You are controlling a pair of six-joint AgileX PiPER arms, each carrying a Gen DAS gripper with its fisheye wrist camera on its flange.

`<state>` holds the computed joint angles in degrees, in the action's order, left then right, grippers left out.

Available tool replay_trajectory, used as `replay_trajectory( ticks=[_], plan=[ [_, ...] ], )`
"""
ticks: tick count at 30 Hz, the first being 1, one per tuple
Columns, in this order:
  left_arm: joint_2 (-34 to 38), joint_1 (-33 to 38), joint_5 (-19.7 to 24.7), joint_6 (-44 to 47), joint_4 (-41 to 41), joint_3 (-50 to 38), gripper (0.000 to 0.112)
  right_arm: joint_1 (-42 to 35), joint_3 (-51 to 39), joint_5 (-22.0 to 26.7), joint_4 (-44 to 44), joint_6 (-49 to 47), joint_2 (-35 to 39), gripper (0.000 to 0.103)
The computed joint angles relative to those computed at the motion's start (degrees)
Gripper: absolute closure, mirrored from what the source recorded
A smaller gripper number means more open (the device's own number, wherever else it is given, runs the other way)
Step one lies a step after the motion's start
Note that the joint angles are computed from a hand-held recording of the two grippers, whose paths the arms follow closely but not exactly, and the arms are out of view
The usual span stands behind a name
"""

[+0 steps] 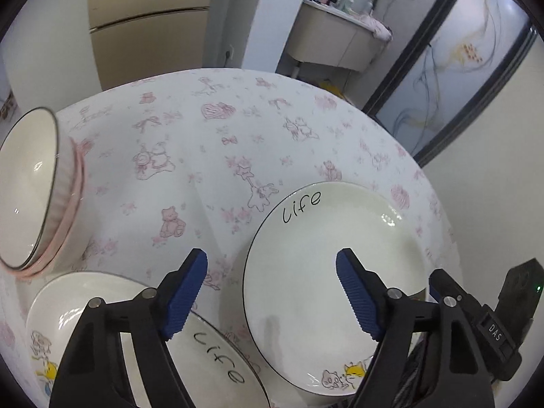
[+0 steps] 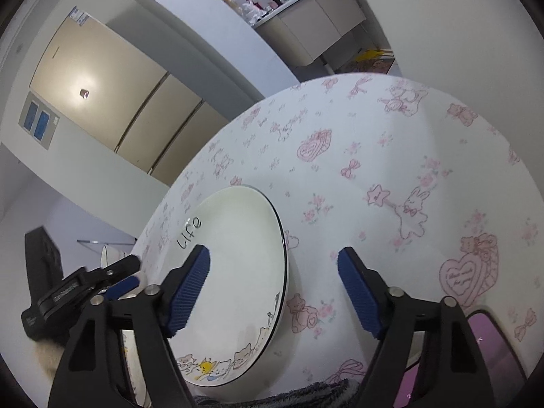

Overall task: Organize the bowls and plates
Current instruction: 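Grip a 'life' plate rim with the left gripper while the right grips the plate stack rim, then lift the 'life' plate with the left gripper and bring it over the right gripper's plate stack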

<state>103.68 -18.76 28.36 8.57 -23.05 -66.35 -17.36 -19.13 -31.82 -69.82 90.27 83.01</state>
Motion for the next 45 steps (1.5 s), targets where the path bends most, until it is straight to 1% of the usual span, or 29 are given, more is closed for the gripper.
replay_trajectory(
  ticks=[1, 2, 4, 5, 6, 9, 11, 12, 13, 15, 16, 19, 20, 22, 26, 28, 30, 34, 40, 45],
  plan=[
    [0.63, -0.37, -0.06, -0.93, 1.11, -0.46, 0.033, 0.27, -0.35, -0.01, -0.68, 0.39, 0.68, 0.034],
    [1.52, -0.76, 0.45, -2.88, 3.1, -1.26, 0.038, 0.57, -0.74, 0.06, -1.39, 0.8, 1.32, 0.036],
    [3.41, -0.97, 2.26, -6.2, 6.14, -3.31, 0.057, 1.19, -1.02, 0.51, -2.44, 1.44, 1.54, 0.042],
    [4.29, -0.91, 2.97, -6.93, 6.69, -4.07, 0.06, 1.6, -1.11, 0.87, -2.46, 1.43, 1.65, 0.042],
    [4.87, -0.75, 3.59, -6.93, 6.74, -4.6, 0.061, 1.84, -1.24, 1.07, -2.32, 1.31, 1.9, 0.043],
    [6.31, -0.8, 4.63, -5.1, 5.84, -5.3, 0.061, 2.04, -1.58, 1.11, -3.69, 2.31, 2.6, 0.051],
    [7.24, -0.21, 5.45, -2.37, 2.78, -5.7, 0.062, 2.32, -1.67, 1.63, -3.86, 2.44, 2.47, 0.054],
    [7.46, 0.29, 5.5, -0.8, 0.81, -5.67, 0.066, 2.39, -1.96, 1.59, -4.31, 2.58, 2.94, 0.06],
    [7.42, 0.38, 5.13, -1.19, 0.78, -5.53, 0.07, 2.46, -2.2, 1.35, -4.78, 2.79, 3.41, 0.065],
    [7.42, 0.45, 4.85, -3.16, 1.85, -5.45, 0.077, 1.8, -2.12, 0.51, -4.82, 2.6, 3.92, 0.069],
    [7.46, 0.32, 4.89, -3.82, 2.47, -5.53, 0.082, 1.23, -1.97, -0.24, -4.98, 2.39, 4.22, 0.074],
    [7.78, -0.47, 4.61, -6.15, 5.44, -5.75, 0.089, 1.96, -2.63, -0.08, -5.95, 3.13, 4.62, 0.083],
    [7.86, -0.78, 4.42, -7.22, 6.77, -5.8, 0.09, 2.88, -2.73, 1.05, -5.97, 3.36, 4.25, 0.083],
    [7.79, -0.87, 3.82, -7.36, 6.96, -5.52, 0.091, 4.21, -2.83, 2.74, -5.22, 3.06, 3.84, 0.084],
    [7.38, -0.83, 2.53, -7.74, 6.54, -4.65, 0.092, 3.77, -2.81, 2.99, -5.25, 3.36, 4.03, 0.091],
    [7.14, -0.96, 1.83, -7.29, 6.6, -4.11, 0.092, 3.89, -2.69, 3.35, -5.08, 3.17, 3.78, 0.091],
    [6.92, -0.9, 1.54, -7.39, 6.62, -3.8, 0.093, 5.33, -2.74, 5.21, -4.14, 2.77, 3.18, 0.091],
    [6.66, -0.82, 2.0, -7.13, 6.11, -3.7, 0.094, 4.28, -1.78, 3.54, -1.44, -0.5, 2.33, 0.091],
    [5.23, -1.07, 1.66, -8.67, 7.35, -3.08, 0.094, 6.61, -1.53, 6.48, 0.19, -1.51, 0.22, 0.091],
    [1.84, -0.89, 2.16, -8.39, 7.5, -1.74, 0.094, 8.04, -1.53, 8.55, -0.52, -0.03, -2.97, 0.091]
  ],
)
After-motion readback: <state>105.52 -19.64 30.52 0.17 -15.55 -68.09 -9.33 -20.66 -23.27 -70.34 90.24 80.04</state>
